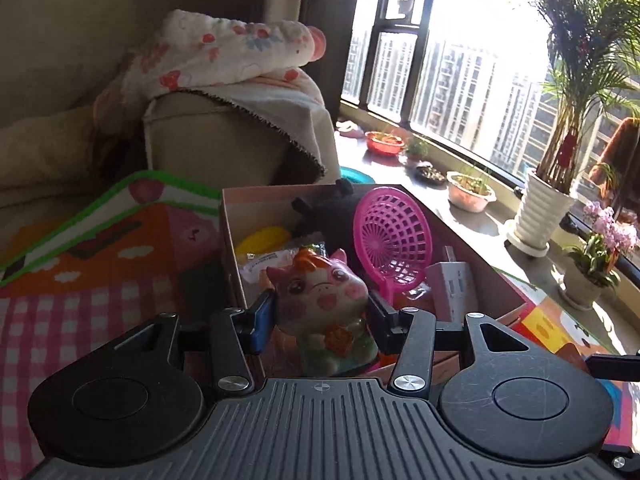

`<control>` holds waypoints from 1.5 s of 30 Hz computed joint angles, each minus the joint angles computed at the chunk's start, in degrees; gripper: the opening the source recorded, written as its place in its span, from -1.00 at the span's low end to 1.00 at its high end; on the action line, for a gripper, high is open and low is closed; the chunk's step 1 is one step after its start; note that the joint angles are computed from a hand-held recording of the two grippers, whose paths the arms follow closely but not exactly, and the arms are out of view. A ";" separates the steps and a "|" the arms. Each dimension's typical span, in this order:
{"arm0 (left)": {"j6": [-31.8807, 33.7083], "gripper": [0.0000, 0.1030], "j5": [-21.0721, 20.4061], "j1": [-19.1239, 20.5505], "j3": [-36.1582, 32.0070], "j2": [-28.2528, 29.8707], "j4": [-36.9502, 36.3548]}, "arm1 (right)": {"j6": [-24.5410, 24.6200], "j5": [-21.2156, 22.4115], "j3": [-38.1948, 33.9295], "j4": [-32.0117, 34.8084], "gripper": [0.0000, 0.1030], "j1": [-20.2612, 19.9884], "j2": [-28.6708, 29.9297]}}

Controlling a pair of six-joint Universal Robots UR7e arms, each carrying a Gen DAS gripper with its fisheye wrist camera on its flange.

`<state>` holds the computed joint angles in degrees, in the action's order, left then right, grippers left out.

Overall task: Organize objects
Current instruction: 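Lower the cat figurine into the box and open left while right holds the candy tray, then lower the candy tray into the box and open the right gripper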

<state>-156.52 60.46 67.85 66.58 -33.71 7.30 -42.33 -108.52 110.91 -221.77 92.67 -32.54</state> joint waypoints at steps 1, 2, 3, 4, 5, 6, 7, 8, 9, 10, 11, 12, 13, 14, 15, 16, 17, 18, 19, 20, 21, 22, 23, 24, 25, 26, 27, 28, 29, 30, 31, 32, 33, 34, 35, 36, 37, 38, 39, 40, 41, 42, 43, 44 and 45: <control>0.40 0.02 0.26 0.04 0.29 0.01 -0.82 | -0.14 0.10 0.02 -0.18 0.49 0.13 0.18; 0.46 0.02 0.48 0.10 0.33 0.08 -1.21 | -0.34 0.16 0.00 -0.30 0.49 0.25 0.34; 0.50 0.02 0.68 0.16 0.14 0.31 -1.26 | -0.71 0.20 0.07 -0.48 0.49 0.34 0.45; 0.83 0.02 0.60 0.16 -0.37 0.69 -0.74 | -1.10 0.14 0.06 -0.66 0.49 0.38 0.59; 1.51 0.02 -0.10 0.00 -1.26 1.30 0.53 | -1.47 -0.03 0.05 -0.84 0.49 0.42 0.71; 2.56 0.03 -1.62 -0.30 -2.64 2.26 2.38 | -1.66 -0.28 0.08 -0.98 0.49 0.41 0.76; 4.96 0.05 -3.15 -0.72 -2.41 2.52 1.83 | -1.57 -0.47 0.03 -0.92 0.49 0.38 0.79; 7.02 0.05 -4.33 -1.08 -1.88 2.53 0.84 | -1.22 -0.69 -0.08 -0.64 0.49 0.31 0.76; 8.61 0.05 -5.04 -1.34 -1.52 2.57 0.34 | -0.86 -0.88 -0.17 -0.43 0.49 0.21 0.75; 8.98 0.04 -5.15 -1.43 -1.44 2.54 0.52 | -0.58 -1.05 -0.21 -0.33 0.49 0.13 0.78; 9.31 0.04 -5.31 -1.54 -1.15 2.37 0.40 | -0.31 -1.17 -0.33 -0.15 0.49 0.09 0.84; 9.38 0.04 -5.37 -1.59 -1.15 2.24 0.76 | -0.04 -1.22 -0.53 0.21 0.50 0.04 0.90; 9.26 0.05 -5.13 -1.57 -0.95 1.99 0.84 | 0.07 -1.18 -0.54 0.34 0.49 -0.02 0.93; 9.31 0.05 -4.25 -1.43 0.12 1.20 -0.44 | 0.05 -1.16 -0.52 0.35 0.49 -0.06 0.98; 9.18 0.05 -2.51 -1.19 2.64 -0.30 -3.98 | 0.00 -1.16 -0.52 0.32 0.49 -0.08 1.05; 8.92 0.05 -0.92 -0.96 4.72 -1.57 -7.02 | -0.09 -1.09 -0.33 0.03 0.49 -0.19 1.11; 8.60 0.05 0.38 -0.83 6.35 -2.64 -9.59 | -0.03 -1.11 -0.37 0.10 0.49 -0.22 1.16; 8.50 0.05 1.13 -0.79 6.89 -3.09 -10.71 | 0.14 -1.17 -0.44 0.24 0.49 -0.25 1.21; 8.63 0.04 1.68 -0.73 6.70 -3.10 -10.56 | 0.34 -1.23 -0.53 0.44 0.49 -0.31 1.23; 9.13 0.05 2.22 -0.67 5.22 -2.49 -8.70 | 0.51 -1.32 -0.55 0.54 0.49 -0.32 1.26; 9.76 0.05 1.80 -0.74 3.63 -1.58 -6.72 | 0.54 -1.36 -0.61 0.57 0.49 -0.31 1.33; 10.37 0.05 0.96 -0.86 2.12 -0.62 -4.86 | 0.49 -1.31 -0.53 0.39 0.49 -0.33 1.36; 10.93 0.05 0.11 -0.95 0.93 0.30 -3.57 | 0.49 -1.26 -0.50 0.25 0.49 -0.34 1.39; 11.27 0.05 -0.67 -1.02 -0.01 1.07 -2.36 | 0.50 -1.20 -0.45 0.16 0.50 -0.37 1.39; 11.12 0.03 -1.55 -1.12 -1.53 2.04 -0.03 | 0.57 -1.16 -0.38 0.12 0.49 -0.41 1.33; 10.47 0.03 -2.05 -1.12 -3.21 3.05 2.81 | 0.67 -1.19 -0.32 0.02 0.49 -0.47 1.32; 9.93 0.01 -1.99 -1.06 -3.97 3.53 4.51 | 0.74 -1.31 -0.45 0.10 0.50 -0.52 1.36; 9.99 -0.07 -1.65 -1.05 -3.79 3.41 4.59 | 0.78 -1.43 -0.52 0.16 0.50 -0.57 1.38; 10.15 -0.07 -1.80 -1.15 -3.92 3.40 5.15 | 0.84 -1.57 -0.62 0.25 0.50 -0.60 1.43; 10.20 -0.07 -1.98 -1.27 -4.21 3.38 5.70 | 0.97 -1.77 -0.78 0.37 0.50 -0.65 1.50; 10.25 -0.04 -1.84 -1.34 -3.80 2.97 5.30 | 1.14 -1.87 -0.92 0.47 0.50 -0.69 1.57; 10.42 -0.04 -1.32 -1.40 -2.30 1.95 3.33 | 1.27 -1.87 -1.06 0.58 0.50 -0.71 1.64; 10.57 -0.04 -0.44 -1.37 -0.66 0.77 0.89 | 1.42 -1.85 -1.18 0.67 0.50 -0.73 1.70; 10.51 -0.04 0.63 -1.31 0.76 -0.28 -1.18 | 1.57 -1.84 -1.29 0.75 0.50 -0.74 1.77; 10.02 -0.04 2.14 -1.26 2.17 -1.50 -3.23 | 1.70 -1.81 -1.40 0.87 0.50 -0.74 1.84; 9.32 -0.05 3.55 -1.18 2.75 -2.27 -3.92 | 1.84 -1.77 -1.46 0.95 0.50 -0.75 1.93; 8.65 -0.05 4.76 -1.10 2.99 -2.78 -4.03 | 1.89 -1.70 -1.52 1.12 0.50 -0.78 1.94; 8.10 -0.05 5.75 -1.05 3.16 -3.18 -4.08 | 1.89 -1.68 -1.57 1.18 0.50 -0.77 1.97; 7.66 -0.05 6.51 -1.11 3.16 -3.50 -3.92 | 1.84 -1.61 -1.57 1.16 0.50 -0.79 2.00; 7.58 -0.05 6.43 -1.21 3.18 -3.62 -3.99 | 1.81 -1.56 -1.56 1.08 0.50 -0.79 2.03; 7.71 -0.05 5.71 -1.44 3.55 -3.83 -4.71 | 1.83 -1.53 -1.55 1.00 0.50 -0.80 2.02; 7.71 -0.05 4.83 -1.63 4.22 -4.16 -5.72 | 1.89 -1.52 -1.54 0.90 0.50 -0.82 2.00; 7.27 -0.05 4.15 -1.70 4.84 -4.54 -6.51 | 1.94 -1.54 -1.54 0.81 0.50 -0.82 1.97; 6.49 -0.05 3.79 -1.67 5.49 -4.96 -7.08 | 1.97 -1.57 -1.51 0.73 0.50 -0.80 1.91; 4.92 -0.05 3.50 -1.50 6.50 -5.71 -7.58 | 1.94 -1.63 -1.36 0.48 0.49 -0.80 1.81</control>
<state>-151.59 63.96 66.35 73.08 -39.41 -0.28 -40.39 -110.15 109.54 -221.29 91.87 -30.73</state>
